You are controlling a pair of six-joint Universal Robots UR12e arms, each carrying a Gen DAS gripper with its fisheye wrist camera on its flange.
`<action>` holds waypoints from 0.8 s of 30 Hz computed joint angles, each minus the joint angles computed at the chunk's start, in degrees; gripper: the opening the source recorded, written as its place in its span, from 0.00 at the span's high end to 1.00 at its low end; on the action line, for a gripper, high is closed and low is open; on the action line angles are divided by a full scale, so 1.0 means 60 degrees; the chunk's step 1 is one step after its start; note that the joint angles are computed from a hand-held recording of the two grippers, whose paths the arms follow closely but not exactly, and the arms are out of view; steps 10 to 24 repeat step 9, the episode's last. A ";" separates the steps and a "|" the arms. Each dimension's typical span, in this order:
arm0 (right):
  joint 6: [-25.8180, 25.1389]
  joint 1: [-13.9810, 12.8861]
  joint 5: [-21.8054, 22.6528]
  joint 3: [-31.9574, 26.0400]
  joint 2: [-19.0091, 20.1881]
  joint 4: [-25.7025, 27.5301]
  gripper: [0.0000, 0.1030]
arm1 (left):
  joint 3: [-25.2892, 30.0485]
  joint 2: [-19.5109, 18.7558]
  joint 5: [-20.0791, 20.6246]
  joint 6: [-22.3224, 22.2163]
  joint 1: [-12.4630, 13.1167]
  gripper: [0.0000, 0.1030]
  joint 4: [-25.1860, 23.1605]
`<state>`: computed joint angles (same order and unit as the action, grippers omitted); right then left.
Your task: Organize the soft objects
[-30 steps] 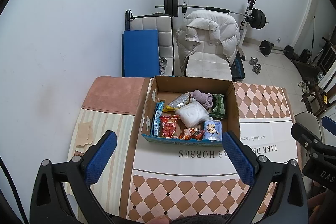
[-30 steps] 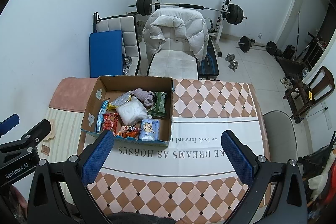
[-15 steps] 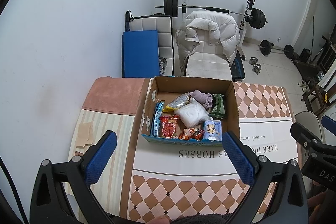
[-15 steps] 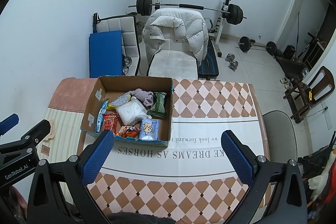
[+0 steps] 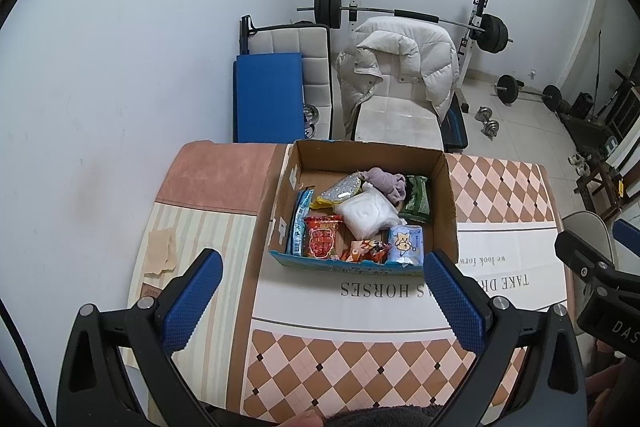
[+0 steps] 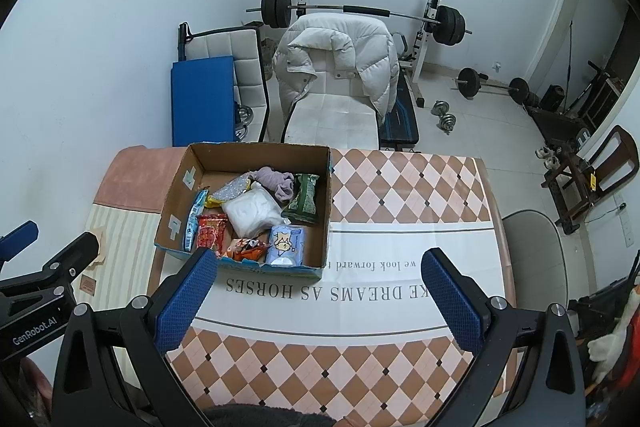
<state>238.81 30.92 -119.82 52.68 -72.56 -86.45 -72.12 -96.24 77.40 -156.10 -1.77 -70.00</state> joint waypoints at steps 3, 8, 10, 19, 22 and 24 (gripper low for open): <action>-0.0017 0.0003 0.0014 0.0002 -0.0006 -0.0010 0.00 | -0.0020 0.0014 0.0011 -0.0004 0.0004 0.00 0.0055; -0.0075 0.0002 -0.0007 0.0053 -0.0041 -0.0042 0.00 | -0.0080 0.0044 -0.0048 -0.0021 0.0049 0.00 0.0093; -0.0106 -0.0002 -0.0004 0.0091 -0.0066 -0.0086 0.00 | -0.0070 0.0038 -0.0054 -0.0022 0.0054 0.00 0.0082; -0.0106 -0.0002 -0.0004 0.0091 -0.0066 -0.0086 0.00 | -0.0070 0.0038 -0.0054 -0.0022 0.0054 0.00 0.0082; -0.0106 -0.0002 -0.0004 0.0091 -0.0066 -0.0086 0.00 | -0.0070 0.0038 -0.0054 -0.0022 0.0054 0.00 0.0082; -0.0106 -0.0002 -0.0004 0.0091 -0.0066 -0.0086 0.00 | -0.0070 0.0038 -0.0054 -0.0022 0.0054 0.00 0.0082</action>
